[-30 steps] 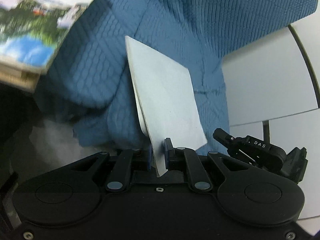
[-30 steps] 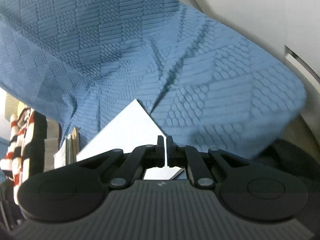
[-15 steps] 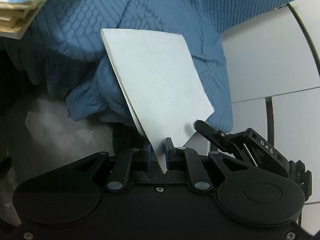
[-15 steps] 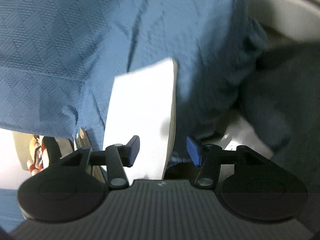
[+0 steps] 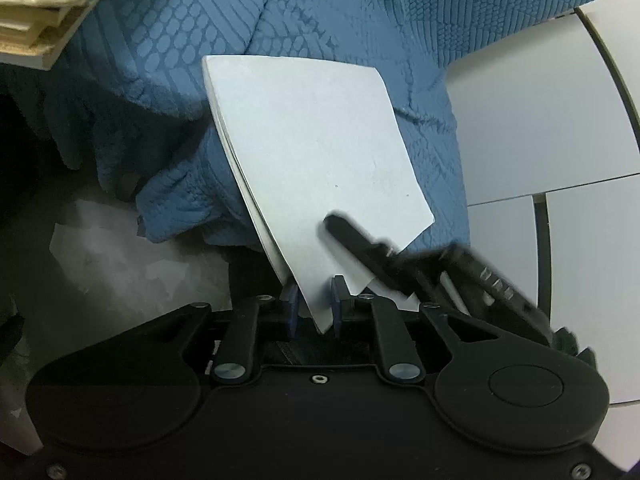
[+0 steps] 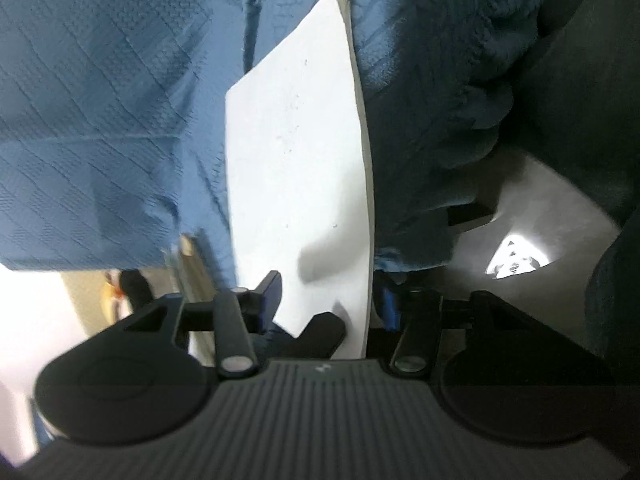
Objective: Organize objects
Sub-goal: 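Close the right gripper on the paper edge beside the left gripper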
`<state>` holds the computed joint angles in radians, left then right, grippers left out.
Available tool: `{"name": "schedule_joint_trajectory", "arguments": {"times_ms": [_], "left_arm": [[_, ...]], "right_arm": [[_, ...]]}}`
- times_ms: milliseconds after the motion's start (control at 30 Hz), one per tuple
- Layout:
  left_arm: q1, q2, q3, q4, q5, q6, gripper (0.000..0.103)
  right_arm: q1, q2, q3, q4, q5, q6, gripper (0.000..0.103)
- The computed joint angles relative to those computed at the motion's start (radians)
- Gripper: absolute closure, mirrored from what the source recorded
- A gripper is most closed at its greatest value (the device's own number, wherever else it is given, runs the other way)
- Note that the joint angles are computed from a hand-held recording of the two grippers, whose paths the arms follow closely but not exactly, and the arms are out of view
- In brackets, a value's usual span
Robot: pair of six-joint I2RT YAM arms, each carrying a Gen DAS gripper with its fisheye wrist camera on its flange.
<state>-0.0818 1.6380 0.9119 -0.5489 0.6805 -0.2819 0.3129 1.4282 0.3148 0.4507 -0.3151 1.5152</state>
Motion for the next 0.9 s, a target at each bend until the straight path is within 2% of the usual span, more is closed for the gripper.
{"name": "schedule_joint_trajectory", "arguments": {"times_ms": [67,133,167,200,300,433,567,767,900], "left_arm": [[0.011,0.008,0.01,-0.018,0.017,0.014,0.085],[0.025,0.01,0.007,-0.017,0.048,0.014,0.077],[0.031,0.006,0.004,-0.016,0.056,0.014,0.065],[0.034,0.0,0.004,-0.017,0.055,0.019,0.059],[0.045,0.005,0.014,-0.027,0.058,0.034,0.056],[0.075,0.031,0.014,-0.008,0.089,0.021,0.052],[0.095,0.082,0.023,-0.013,0.112,0.051,0.05],[0.083,0.13,0.013,0.032,0.134,0.043,0.049],[0.061,0.173,0.011,0.076,0.169,0.016,0.05]], "right_arm": [[-0.005,-0.009,-0.016,0.015,-0.008,-0.01,0.081],[-0.011,-0.039,-0.039,0.03,0.001,-0.029,0.09],[-0.018,-0.065,-0.041,0.009,0.011,-0.046,0.094],[-0.034,-0.085,-0.041,-0.011,0.0,-0.062,0.097],[-0.097,-0.151,-0.043,-0.089,-0.05,-0.099,0.098],[-0.179,-0.223,-0.015,-0.226,-0.087,-0.209,0.099],[-0.271,-0.282,0.048,-0.419,-0.122,-0.356,0.099],[-0.344,-0.331,0.166,-0.695,-0.065,-0.644,0.099],[-0.378,-0.331,0.181,-0.761,-0.05,-0.745,0.099]]}}
